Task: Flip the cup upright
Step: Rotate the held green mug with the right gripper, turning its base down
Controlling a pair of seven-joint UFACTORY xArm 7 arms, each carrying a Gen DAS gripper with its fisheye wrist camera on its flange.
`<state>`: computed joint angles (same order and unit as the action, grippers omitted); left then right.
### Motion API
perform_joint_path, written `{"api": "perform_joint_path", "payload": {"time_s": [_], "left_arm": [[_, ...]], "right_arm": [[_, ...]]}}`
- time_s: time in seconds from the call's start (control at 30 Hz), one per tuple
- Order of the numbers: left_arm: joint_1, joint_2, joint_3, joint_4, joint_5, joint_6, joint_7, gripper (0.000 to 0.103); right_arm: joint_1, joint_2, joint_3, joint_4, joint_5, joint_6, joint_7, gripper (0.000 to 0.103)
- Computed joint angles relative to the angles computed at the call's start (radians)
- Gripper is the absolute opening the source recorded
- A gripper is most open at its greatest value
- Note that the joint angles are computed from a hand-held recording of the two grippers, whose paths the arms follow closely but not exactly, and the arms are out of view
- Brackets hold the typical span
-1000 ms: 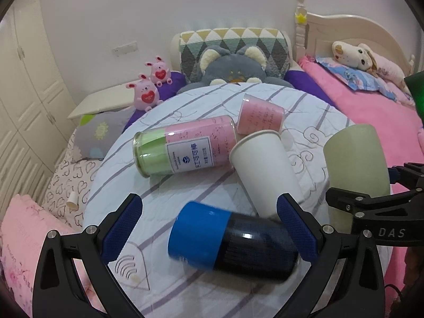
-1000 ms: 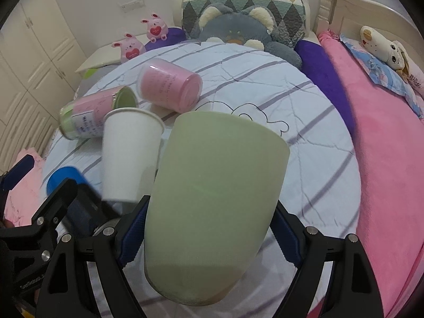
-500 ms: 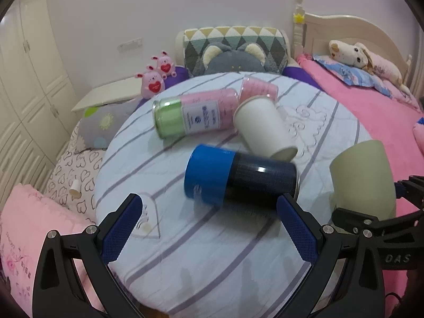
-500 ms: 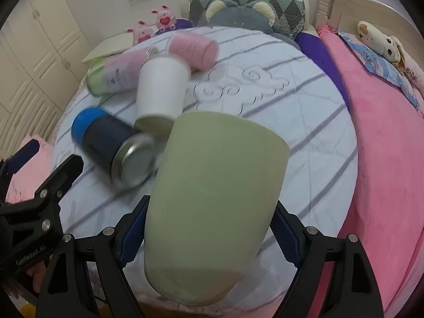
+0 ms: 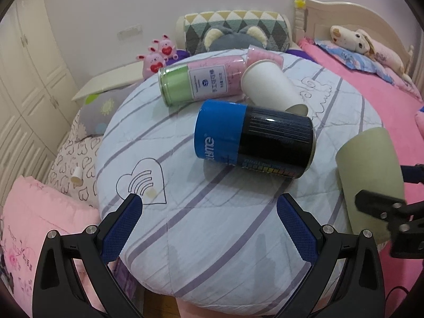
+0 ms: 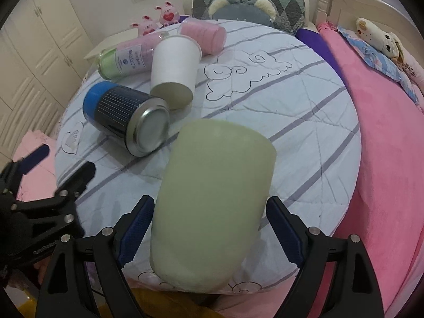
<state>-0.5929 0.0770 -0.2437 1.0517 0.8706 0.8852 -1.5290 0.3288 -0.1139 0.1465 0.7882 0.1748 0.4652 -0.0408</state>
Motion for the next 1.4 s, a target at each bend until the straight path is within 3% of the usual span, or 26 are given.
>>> {"api": "perform_joint_path", "payload": {"time_s": [0.13, 0.57, 0.87, 1.17, 1.4], "left_arm": [[-0.002, -0.001, -0.002, 0.001, 0.003, 0.002, -0.007, 0.102], [-0.014, 0.008, -0.005, 0.027, -0.004, 0.030, 0.015, 0.102], [-0.024, 0.011, -0.005, 0.059, -0.005, 0.046, 0.020, 0.103], [-0.074, 0.081, -0.007, 0.197, -0.009, 0.103, 0.063, 0.102], [-0.146, 0.205, 0.026, 0.387, -0.038, 0.140, 0.122, 0.103]], "right_arm": [[-0.005, -0.015, 0.006, -0.002, -0.040, -0.002, 0.029, 0.089], [-0.004, 0.001, -0.003, 0.028, -0.015, 0.027, 0.006, 0.089], [-0.002, -0.028, -0.022, 0.024, 0.074, 0.025, -0.080, 0.089], [-0.019, -0.089, -0.076, -0.010, 0.162, -0.011, -0.213, 0.089], [-0.050, -0.088, -0.139, -0.020, 0.255, -0.043, -0.340, 0.089]]}}
